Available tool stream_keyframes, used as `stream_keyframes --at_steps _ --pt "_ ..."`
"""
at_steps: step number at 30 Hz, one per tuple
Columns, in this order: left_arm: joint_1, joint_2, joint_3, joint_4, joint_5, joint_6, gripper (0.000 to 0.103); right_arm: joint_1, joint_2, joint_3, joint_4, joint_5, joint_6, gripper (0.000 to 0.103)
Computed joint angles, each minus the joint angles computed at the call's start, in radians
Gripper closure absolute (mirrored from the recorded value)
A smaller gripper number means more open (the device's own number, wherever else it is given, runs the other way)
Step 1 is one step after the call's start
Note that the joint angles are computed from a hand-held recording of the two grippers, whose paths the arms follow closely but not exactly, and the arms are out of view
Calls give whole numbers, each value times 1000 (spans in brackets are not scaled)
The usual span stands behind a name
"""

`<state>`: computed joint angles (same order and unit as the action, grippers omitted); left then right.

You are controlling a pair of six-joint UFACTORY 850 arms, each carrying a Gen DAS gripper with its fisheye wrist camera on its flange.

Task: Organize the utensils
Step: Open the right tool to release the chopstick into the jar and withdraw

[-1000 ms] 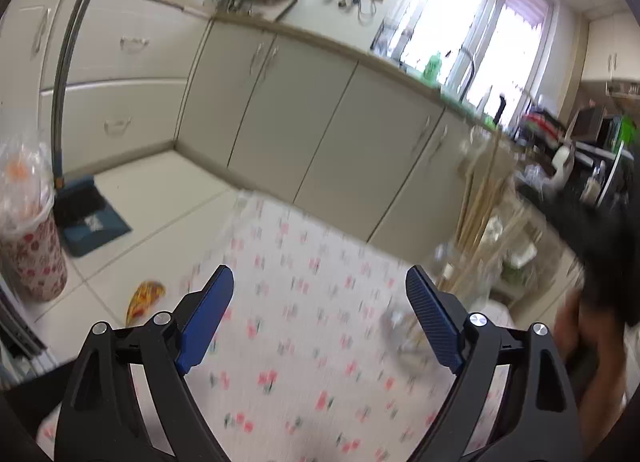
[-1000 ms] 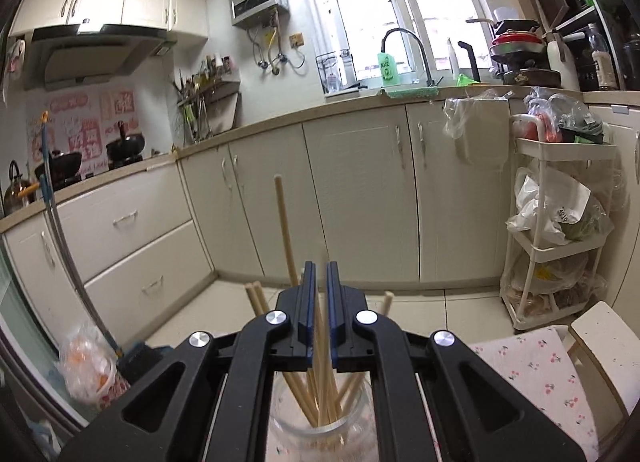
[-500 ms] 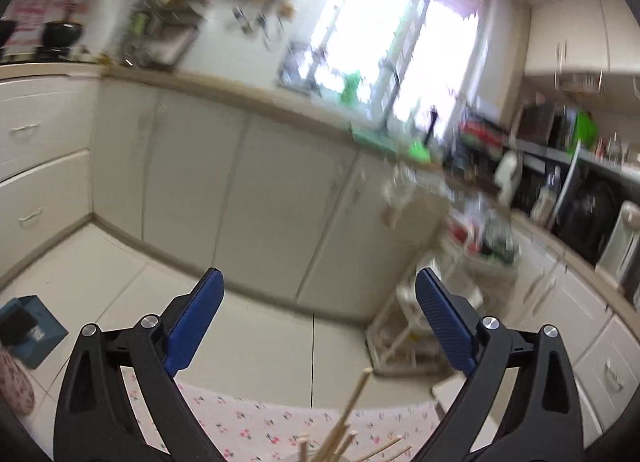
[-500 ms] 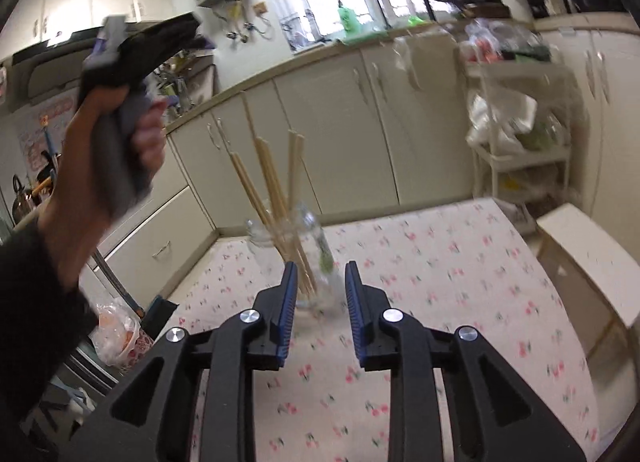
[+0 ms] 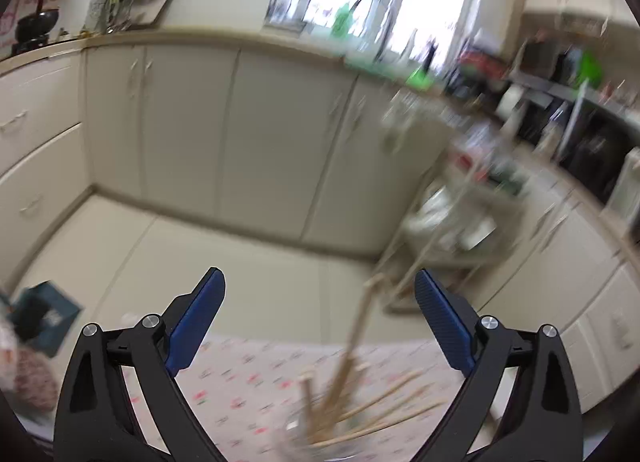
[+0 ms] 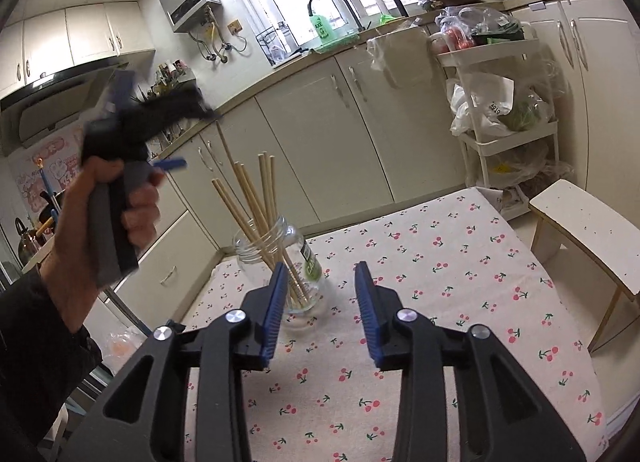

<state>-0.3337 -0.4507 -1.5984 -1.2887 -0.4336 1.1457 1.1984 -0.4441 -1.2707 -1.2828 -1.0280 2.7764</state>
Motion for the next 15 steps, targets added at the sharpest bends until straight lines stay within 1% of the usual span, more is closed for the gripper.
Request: stream_keyframes --at_steps 1,2,3,5,8,10,12,15 --pt "4 4 0 -78 -28 62 10 0 1 0 1 4 0 64" --pt "4 5 -9 -118 -47 88 8 0 -1 0 3 6 3 64" --pt "5 -5 -29 -116 -73 79 8 0 0 1 2 9 8 64" --pt "11 -63 -119 -53 -195 -30 8 -2 1 6 1 17 18 63" --pt "7 -151 -246 87 -339 -185 8 -3 7 17 3 21 38 63" --pt "11 -191 -297 138 -450 -213 8 -3 11 24 6 23 48 62" --pt "12 -219 -335 178 -584 -176 8 -2 15 32 7 26 63 61" --pt "7 -198 -303 200 -657 -61 8 -2 18 36 8 32 80 59"
